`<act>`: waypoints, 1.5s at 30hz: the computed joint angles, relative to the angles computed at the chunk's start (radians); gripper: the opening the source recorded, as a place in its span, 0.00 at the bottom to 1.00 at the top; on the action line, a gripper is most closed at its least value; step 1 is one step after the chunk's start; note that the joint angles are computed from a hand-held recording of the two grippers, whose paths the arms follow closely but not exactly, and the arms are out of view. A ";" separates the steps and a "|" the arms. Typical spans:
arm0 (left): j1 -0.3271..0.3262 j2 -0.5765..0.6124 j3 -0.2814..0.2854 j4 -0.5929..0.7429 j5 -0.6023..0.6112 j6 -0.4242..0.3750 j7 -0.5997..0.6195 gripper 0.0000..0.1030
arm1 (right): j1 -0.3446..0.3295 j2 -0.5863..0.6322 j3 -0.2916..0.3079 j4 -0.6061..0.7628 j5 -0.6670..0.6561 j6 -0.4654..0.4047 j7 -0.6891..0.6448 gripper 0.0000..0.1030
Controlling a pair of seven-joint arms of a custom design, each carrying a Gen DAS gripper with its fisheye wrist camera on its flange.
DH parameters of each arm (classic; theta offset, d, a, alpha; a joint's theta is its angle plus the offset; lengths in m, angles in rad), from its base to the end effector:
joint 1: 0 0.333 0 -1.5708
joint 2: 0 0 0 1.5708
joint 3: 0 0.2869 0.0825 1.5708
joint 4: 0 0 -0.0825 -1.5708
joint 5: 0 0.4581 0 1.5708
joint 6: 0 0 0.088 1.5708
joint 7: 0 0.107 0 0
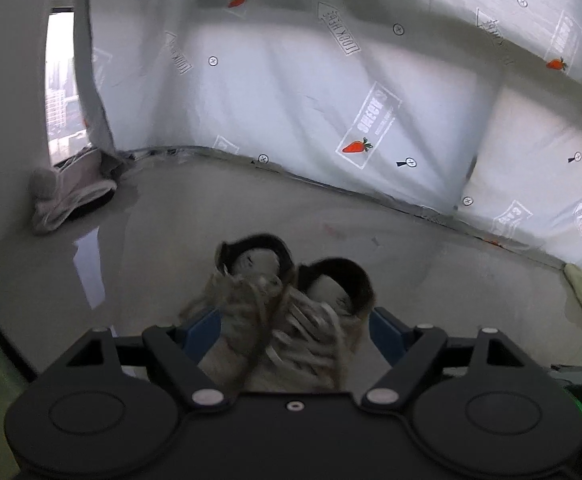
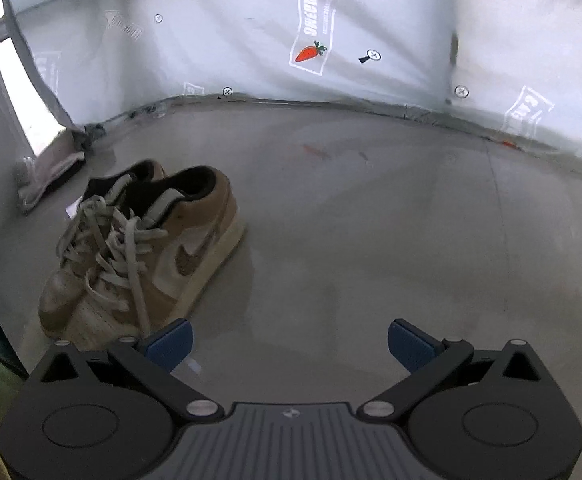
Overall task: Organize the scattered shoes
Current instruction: 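Move the right tool back to the beige Nike sneakers, then grasp the pair of beige Nike sneakers by the heels with the right tool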
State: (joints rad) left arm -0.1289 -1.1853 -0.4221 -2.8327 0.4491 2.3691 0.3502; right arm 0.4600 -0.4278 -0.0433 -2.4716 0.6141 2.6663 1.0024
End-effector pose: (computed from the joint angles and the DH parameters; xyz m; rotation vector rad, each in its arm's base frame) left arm 0.3350 -0.1761 0.5184 -1.9552 1.0839 -0.7495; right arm 0.4942 0.2002 0.4521 -2.0790 1.2047 -0.1923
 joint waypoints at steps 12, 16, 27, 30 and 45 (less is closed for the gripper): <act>0.139 0.140 0.412 -0.044 -0.010 0.431 0.540 0.79 | -0.029 0.220 0.213 0.290 -0.286 0.013 0.653 1.00; 0.133 0.216 0.502 -0.005 -0.055 0.481 0.686 0.79 | -0.024 0.358 0.259 0.449 -0.524 -0.026 0.958 0.99; 0.181 0.460 0.576 0.117 -0.203 0.542 0.869 0.79 | 0.054 0.565 0.219 0.677 -0.710 -0.168 1.141 0.98; 0.188 0.520 0.562 0.154 -0.260 0.522 0.875 0.79 | 0.067 0.629 0.211 0.753 -0.732 -0.220 1.136 0.98; 0.309 0.631 0.421 0.218 -0.423 0.494 0.948 0.79 | 0.122 0.905 0.176 1.121 -0.714 -0.484 1.107 0.97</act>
State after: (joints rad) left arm 0.1805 -0.5545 -0.0008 -2.6150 0.0263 2.8634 1.2982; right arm 0.5819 0.4769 0.1325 -1.3509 -0.0998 2.1822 2.1089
